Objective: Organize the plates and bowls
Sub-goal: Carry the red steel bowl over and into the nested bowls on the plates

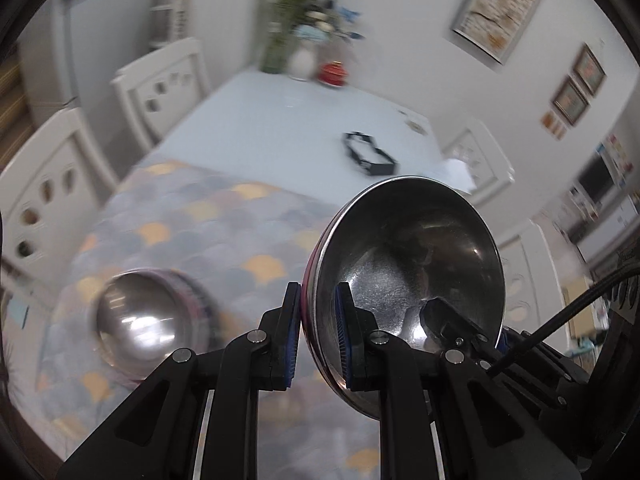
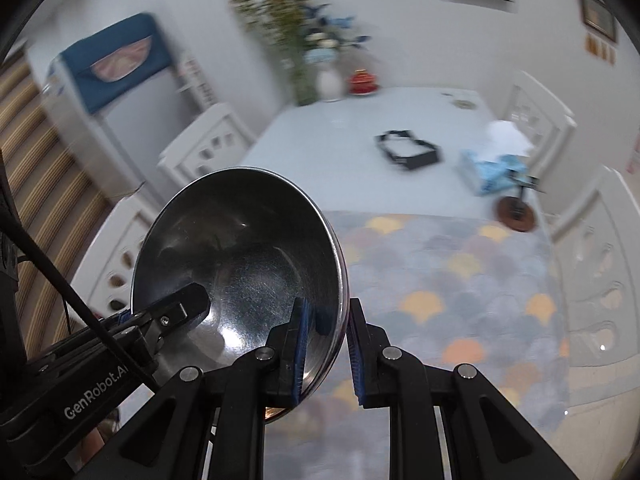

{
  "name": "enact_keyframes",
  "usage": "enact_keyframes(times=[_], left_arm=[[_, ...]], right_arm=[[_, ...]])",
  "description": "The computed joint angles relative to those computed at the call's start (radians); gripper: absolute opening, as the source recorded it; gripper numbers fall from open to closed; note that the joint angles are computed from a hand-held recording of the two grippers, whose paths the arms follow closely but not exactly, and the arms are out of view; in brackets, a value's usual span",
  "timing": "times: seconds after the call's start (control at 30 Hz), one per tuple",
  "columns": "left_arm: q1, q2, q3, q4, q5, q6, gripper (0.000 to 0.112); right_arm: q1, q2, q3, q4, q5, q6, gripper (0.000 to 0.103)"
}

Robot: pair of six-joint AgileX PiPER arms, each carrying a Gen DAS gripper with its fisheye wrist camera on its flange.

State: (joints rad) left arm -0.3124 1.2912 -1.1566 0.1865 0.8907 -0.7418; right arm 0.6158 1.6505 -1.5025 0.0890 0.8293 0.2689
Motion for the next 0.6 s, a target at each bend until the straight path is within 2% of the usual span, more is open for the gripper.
enact_keyframes(times=[0.13, 0.23, 0.33, 0.47, 0.6], left_arm=[[0.201, -0.116, 0.105, -0.117, 0.016, 0.196, 0.014], [0.435, -0.178, 0.171, -0.289, 0.036, 0.456, 0.014], [0.598, -0.183, 0.199, -0.401, 0.053, 0.665, 0.013], [0.725, -0.172, 0.242, -0.487, 0.05, 0.858, 0.014], [0.779, -0.119, 0.278, -0.52, 0.032, 0.962, 0.014]], right_arm=[[0.159, 0.086, -0.106, -0.067, 0.049, 0.123, 0.018], [0.249, 0.169, -0.196, -0.089, 0.087, 0.194, 0.018], [0.305, 0.251, -0.287, -0.106, 0.122, 0.245, 0.018], [0.342, 0.357, -0.403, -0.118, 0.182, 0.292, 0.018], [0.36, 0.45, -0.494, -0.138, 0.24, 0.338, 0.019]])
